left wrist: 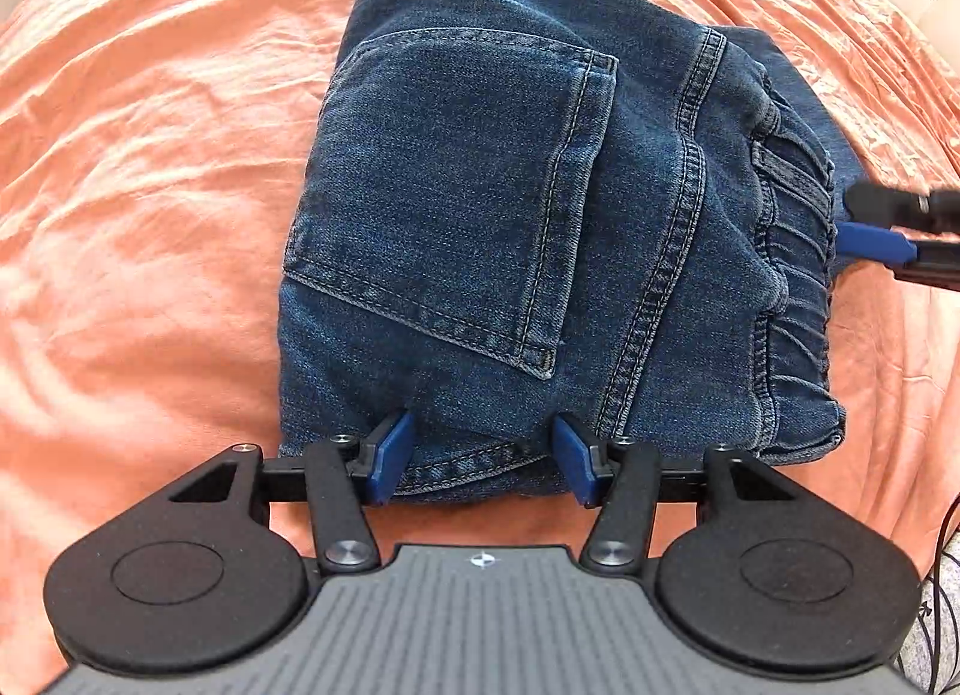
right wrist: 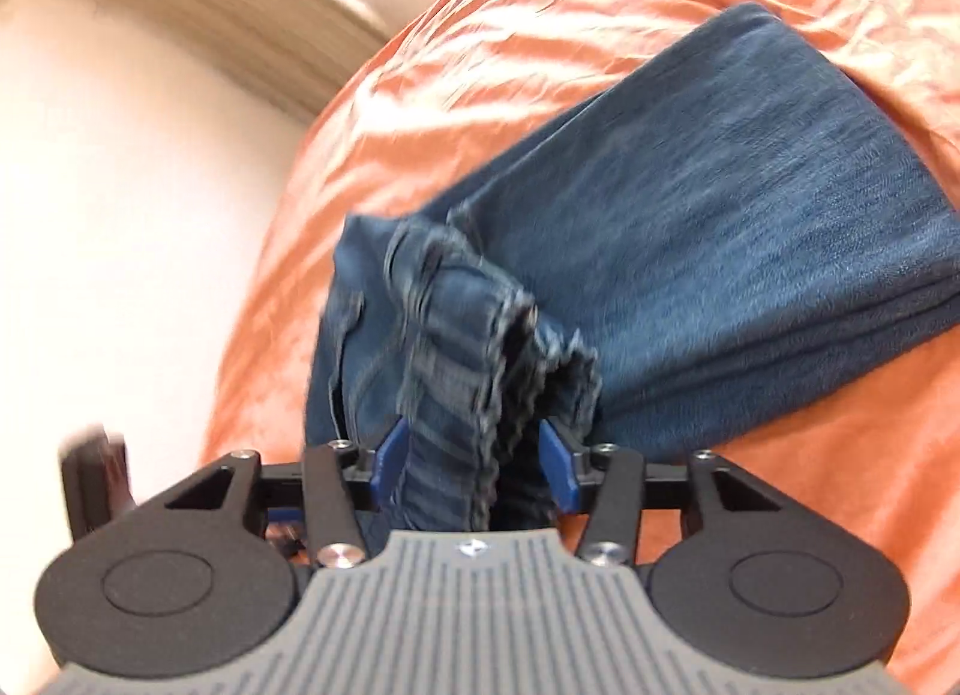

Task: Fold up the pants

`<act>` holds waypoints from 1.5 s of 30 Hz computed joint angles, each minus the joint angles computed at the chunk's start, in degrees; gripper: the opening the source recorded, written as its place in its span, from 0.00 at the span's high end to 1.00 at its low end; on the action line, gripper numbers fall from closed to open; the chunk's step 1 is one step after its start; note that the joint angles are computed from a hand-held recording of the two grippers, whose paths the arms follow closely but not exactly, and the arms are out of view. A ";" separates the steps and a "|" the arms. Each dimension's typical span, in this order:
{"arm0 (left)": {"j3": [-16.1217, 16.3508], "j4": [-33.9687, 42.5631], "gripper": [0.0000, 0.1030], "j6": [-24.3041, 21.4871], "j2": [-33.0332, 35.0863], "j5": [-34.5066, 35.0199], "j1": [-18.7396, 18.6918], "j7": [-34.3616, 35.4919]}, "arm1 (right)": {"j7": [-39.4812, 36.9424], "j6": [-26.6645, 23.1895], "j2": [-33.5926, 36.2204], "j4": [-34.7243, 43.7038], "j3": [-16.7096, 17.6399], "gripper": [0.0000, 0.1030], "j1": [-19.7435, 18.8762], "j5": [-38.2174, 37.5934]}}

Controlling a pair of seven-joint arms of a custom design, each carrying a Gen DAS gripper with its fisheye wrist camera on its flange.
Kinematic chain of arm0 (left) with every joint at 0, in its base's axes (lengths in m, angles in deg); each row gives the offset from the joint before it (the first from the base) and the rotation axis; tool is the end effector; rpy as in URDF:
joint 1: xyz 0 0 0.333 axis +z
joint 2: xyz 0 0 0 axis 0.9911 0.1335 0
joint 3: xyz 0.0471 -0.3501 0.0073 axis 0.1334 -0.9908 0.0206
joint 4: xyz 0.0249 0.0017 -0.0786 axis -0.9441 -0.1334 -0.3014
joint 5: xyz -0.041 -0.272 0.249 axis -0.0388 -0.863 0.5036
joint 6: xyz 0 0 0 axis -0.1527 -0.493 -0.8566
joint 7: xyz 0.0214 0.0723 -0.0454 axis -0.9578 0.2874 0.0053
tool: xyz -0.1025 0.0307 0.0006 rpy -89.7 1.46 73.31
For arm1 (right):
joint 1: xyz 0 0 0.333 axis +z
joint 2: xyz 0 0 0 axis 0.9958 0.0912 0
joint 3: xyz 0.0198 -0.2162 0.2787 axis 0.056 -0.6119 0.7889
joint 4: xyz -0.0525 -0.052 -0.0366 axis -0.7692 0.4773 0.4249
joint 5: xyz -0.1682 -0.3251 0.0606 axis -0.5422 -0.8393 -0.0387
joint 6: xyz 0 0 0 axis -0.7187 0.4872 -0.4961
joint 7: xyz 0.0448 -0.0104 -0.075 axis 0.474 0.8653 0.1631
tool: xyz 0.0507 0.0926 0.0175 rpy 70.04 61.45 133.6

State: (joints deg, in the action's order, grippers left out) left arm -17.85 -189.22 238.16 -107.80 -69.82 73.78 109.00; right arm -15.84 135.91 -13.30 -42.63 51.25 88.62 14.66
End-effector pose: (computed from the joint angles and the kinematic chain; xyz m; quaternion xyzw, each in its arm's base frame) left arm 0.3765 -0.0522 0.4024 -0.7453 0.6416 -0.1645 0.0761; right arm 0.6308 0.1474 0.3567 -0.6849 0.5592 0.2297 0.4067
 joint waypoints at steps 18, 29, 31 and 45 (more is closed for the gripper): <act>2.29 -7.55 0.38 18.42 -10.39 -0.50 -1.06 -0.09 | -2.69 5.19 -1.24 9.48 3.50 0.89 4.13 -4.09; 3.23 -6.14 0.38 26.52 -10.30 6.33 4.42 -8.39 | 4.22 5.65 -0.77 26.10 0.94 0.89 8.70 -22.32; 7.10 -5.00 0.38 28.64 -7.34 7.20 0.61 -9.45 | 6.35 4.34 0.78 28.31 0.43 0.89 7.45 -23.97; 27.87 7.48 0.38 35.22 15.07 25.90 -19.05 -25.53 | 14.73 5.13 22.64 38.59 0.59 0.89 -1.76 -30.23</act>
State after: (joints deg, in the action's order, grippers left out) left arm 10.02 -181.74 273.39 -92.74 -43.91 54.73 83.47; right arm -1.11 141.04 9.34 -4.04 51.84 86.86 -15.58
